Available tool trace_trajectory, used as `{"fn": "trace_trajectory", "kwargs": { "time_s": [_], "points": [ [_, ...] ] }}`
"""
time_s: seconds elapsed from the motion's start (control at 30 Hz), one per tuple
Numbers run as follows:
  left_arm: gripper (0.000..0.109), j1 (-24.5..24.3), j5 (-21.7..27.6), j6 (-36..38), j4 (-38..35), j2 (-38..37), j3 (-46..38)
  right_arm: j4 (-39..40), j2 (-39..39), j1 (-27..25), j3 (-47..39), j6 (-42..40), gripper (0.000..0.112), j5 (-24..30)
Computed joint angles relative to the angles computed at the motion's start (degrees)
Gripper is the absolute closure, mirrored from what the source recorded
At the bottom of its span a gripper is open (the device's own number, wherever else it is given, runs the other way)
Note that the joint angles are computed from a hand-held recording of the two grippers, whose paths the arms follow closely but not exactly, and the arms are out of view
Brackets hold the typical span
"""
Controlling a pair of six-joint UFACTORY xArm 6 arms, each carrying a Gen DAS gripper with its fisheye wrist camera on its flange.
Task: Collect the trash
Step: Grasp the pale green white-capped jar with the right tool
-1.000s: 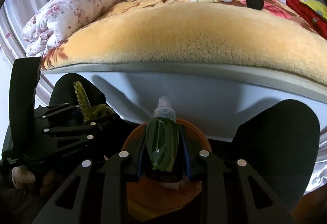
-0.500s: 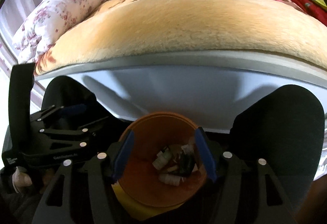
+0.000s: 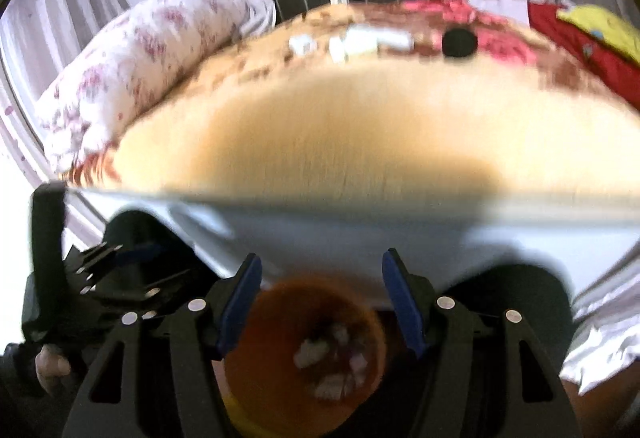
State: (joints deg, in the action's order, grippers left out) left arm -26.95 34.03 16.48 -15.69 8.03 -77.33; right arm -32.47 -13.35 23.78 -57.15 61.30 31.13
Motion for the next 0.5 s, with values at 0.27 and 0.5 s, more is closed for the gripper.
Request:
{"fn": "trace_trajectory", "kwargs": {
  "time_s": [0.27, 0.5],
  "points": [
    [0.02, 1.5, -4.8, 3.8, -7.3, 3.0, -7.7, 28.3, 23.9, -12.1, -30.7, -29.6, 0.041, 1.6],
    [0.02, 2.3, -2.7, 5.5, -11.4, 7.1, -12.4, 54.0, 46.9, -18.6, -59.0, -17.4, 0.041, 7.0]
  ]
}}
